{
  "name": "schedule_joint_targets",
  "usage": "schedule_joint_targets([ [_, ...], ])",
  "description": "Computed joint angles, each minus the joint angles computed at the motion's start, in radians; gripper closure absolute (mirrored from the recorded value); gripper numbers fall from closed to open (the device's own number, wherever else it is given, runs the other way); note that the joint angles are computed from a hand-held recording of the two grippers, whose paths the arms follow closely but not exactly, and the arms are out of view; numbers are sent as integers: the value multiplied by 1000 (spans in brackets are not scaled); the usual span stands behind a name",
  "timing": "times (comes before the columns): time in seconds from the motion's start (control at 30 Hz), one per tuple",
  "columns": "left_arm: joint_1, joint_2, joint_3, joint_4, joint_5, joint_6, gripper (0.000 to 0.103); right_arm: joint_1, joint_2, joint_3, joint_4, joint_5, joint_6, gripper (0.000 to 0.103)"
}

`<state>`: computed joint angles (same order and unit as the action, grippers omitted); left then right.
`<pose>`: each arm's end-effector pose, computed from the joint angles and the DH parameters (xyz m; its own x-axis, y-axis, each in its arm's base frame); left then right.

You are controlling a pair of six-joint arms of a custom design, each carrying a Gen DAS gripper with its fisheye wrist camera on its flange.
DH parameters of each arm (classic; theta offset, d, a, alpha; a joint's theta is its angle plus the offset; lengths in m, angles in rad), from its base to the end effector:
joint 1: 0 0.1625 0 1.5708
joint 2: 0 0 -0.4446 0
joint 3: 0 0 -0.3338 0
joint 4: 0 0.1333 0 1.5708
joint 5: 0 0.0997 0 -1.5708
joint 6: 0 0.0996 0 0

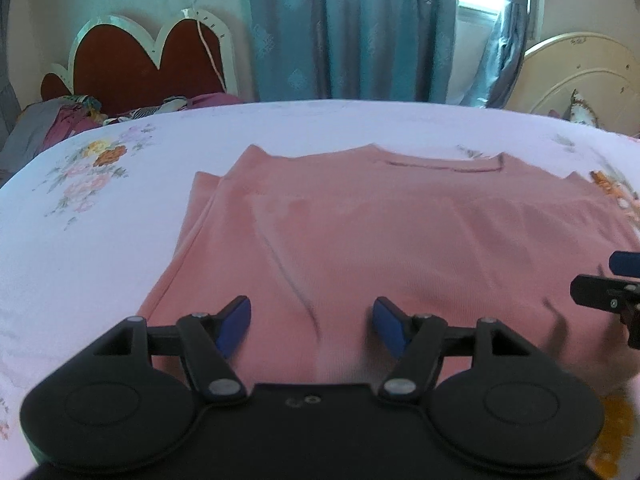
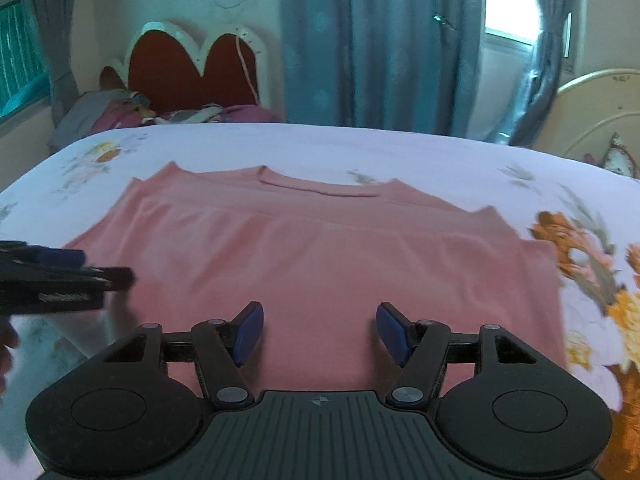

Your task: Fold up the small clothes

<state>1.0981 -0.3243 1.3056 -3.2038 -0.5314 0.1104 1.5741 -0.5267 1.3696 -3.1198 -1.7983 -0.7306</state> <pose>-0.1313 -0.7381 0.0471 -0.6452 -0.1554 -0.7481 0.4357 0.7294 -0.5273 0.1133 -0.7449 0.1276 -0.7243 -0.4012 0.5608 -0.6523 0.6622 -0.3687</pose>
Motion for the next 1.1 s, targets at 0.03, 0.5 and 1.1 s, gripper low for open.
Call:
schedule_joint_targets([
  [0.03, 7, 2, -5, 5, 2, -2, 35, 3, 15, -14, -1, -6, -5, 40],
  [0.5, 28, -150, 153, 81, -124, -264, 33, 3, 120, -96, -30, -88, -103, 40],
  [1.1, 106, -292, 482, -227, -466, -782, 31, 0, 104, -85, -8, -72, -83, 40],
])
